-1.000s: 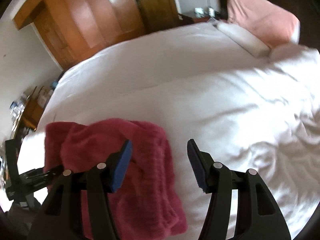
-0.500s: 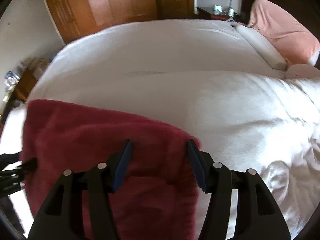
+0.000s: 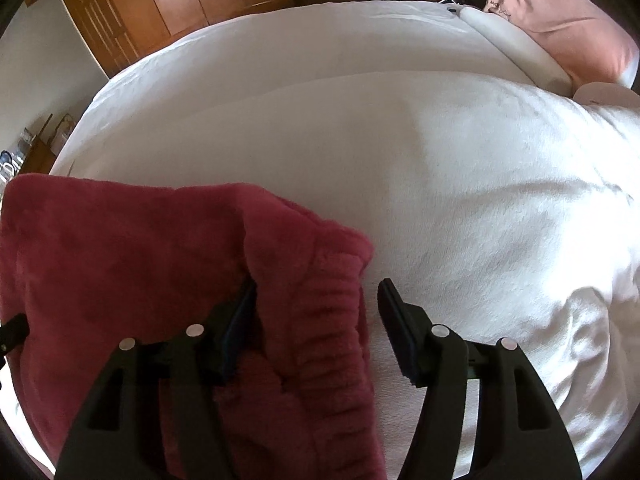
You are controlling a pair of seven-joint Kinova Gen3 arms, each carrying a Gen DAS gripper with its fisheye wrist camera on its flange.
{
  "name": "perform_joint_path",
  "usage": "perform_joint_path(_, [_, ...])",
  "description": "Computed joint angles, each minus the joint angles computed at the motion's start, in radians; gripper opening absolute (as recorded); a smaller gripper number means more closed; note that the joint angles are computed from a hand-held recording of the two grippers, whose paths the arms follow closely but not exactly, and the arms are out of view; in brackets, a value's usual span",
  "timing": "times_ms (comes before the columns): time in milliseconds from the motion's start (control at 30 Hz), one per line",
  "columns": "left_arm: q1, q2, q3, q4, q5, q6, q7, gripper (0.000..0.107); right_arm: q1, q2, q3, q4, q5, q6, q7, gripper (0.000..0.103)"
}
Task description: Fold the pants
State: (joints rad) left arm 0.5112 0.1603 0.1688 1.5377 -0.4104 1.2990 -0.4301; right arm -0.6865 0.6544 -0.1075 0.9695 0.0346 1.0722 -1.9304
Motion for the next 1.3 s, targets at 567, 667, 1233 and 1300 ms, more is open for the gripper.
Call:
perform_joint_path(567, [0.181, -0.015, 0.071, -0.111, -0.181, 0.266, 0.143, 0.081, -0.086, -0.378, -0.015, 0.415, 0.214, -0.125, -0.225, 0.064])
perform_joint_path(667, [0.208, -0.026, 0.087, -0.121, -0.188, 0.292, 0.171, 0.081, -0.062, -0.426, -0.045, 0.468, 0.201, -0.098, -0.262, 0.064])
perform_joint_path(1233, [0.46, 0.052, 0.113, -0.399, -0.372, 0.511, 0.123, 0.098, -0.061, -0.651, -0.228, 0.397, 0.354, 0.03, -0.387, 0.1])
perform_joint_path(1300, [0.503, 0.063, 0.106, -0.428, -0.416, 0.546, 0.125, 0.098, -0.064, -0.657, -0.234, 0.375, 0.353, 0.037, -0.384, 0.1])
